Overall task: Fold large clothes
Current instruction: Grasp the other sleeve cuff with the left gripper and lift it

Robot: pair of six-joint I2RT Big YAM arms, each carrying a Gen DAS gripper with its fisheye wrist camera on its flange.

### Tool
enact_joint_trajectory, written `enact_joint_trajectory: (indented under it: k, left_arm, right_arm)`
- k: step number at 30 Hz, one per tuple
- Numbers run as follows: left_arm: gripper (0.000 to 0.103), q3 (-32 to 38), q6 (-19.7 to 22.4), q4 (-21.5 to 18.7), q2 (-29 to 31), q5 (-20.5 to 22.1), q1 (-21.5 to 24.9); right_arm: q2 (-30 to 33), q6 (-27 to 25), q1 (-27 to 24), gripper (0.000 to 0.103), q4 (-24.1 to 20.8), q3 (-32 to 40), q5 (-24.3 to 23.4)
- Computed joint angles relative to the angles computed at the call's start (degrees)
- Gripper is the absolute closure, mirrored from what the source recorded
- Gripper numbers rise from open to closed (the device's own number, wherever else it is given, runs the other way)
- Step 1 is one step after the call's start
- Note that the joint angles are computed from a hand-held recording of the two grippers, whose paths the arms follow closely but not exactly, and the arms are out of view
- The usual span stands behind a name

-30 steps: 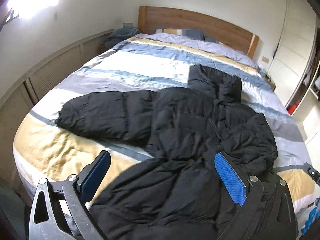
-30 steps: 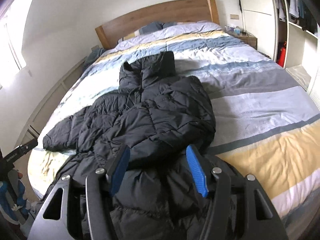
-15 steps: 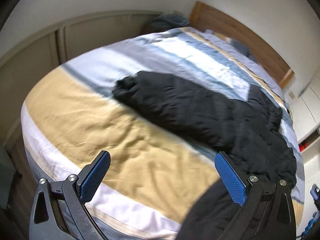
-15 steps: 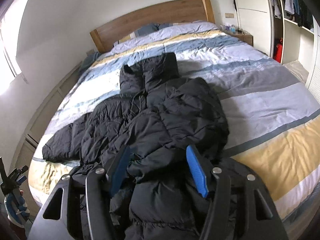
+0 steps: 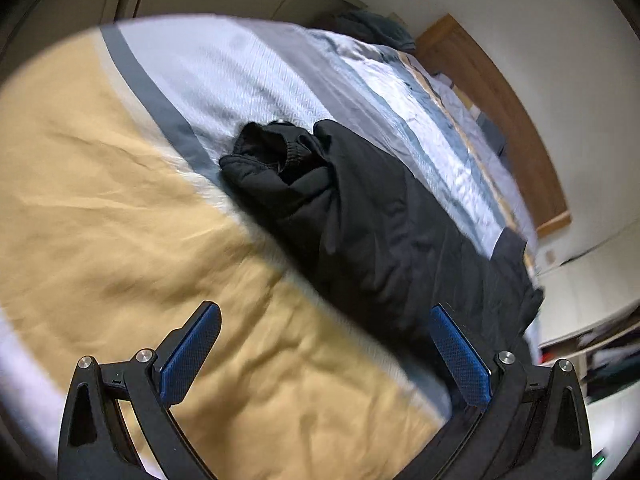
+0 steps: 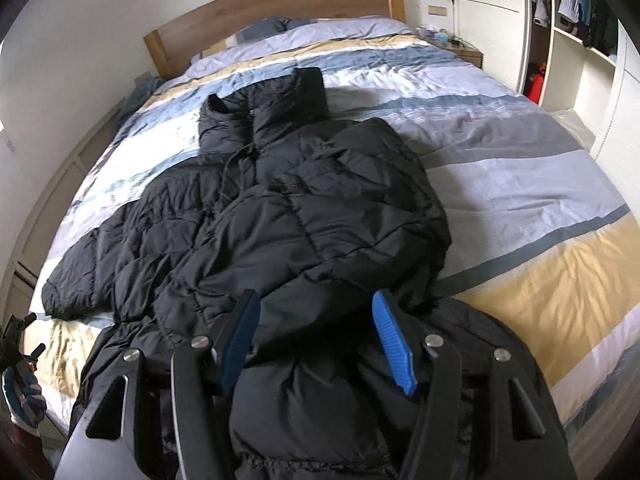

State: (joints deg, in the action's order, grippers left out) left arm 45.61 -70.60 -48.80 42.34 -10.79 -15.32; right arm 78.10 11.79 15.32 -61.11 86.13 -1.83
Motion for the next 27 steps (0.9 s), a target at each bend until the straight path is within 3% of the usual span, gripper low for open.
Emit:
enact_joint_trajectory:
  k: [5, 8, 10, 14, 16, 19, 22, 27]
  left_arm:
    - [0.004, -2.4, -0.3, 7.8, 3.3, 8.4, 9.6]
    - [0.015, -3.0, -1.8, 10.8, 4.5, 10.9, 12.8]
    - [0.047, -3.6, -2.0, 14.1, 4.5, 14.0, 14.8]
    - [0.071, -4.0, -2.4, 15.9, 3.9, 16.1, 15.3]
    - [0.080, -3.7, -2.2, 15.5, 3.3, 15.8, 14.6]
    - [0.085, -2.3, -1.5, 13.3, 2.7, 14.2, 13.0]
    - [0.088, 0.4, 0.3, 9.8, 2.3, 12.3, 11.0]
    - [0.089, 7.9, 3.4, 2.8, 3.4, 5.5, 4.3]
  right_arm:
    - [-0.1, 0.1, -0.2, 0.046, -1.2, 1.2, 2.1]
    - [-0.5, 0.0, -0.4, 0.046, -1.9, 1.6, 3.2]
    - [-0.9, -0.2, -0.6, 0.046, -2.3, 1.6, 4.0]
    - [-1.8, 0.4, -1.1, 0.046, -2.4, 1.1, 3.8]
    - [-2.3, 0.5, -1.1, 0.046, -2.3, 0.9, 3.6]
    - [-3.3, 0.3, -1.1, 0.046, -2.0, 0.7, 2.9]
    - [-4.8, 0.2, -1.4, 0.046, -1.5, 0.3, 1.7]
    - [-8.0, 0.4, -2.4, 0.046, -0.5, -0.8, -0.9]
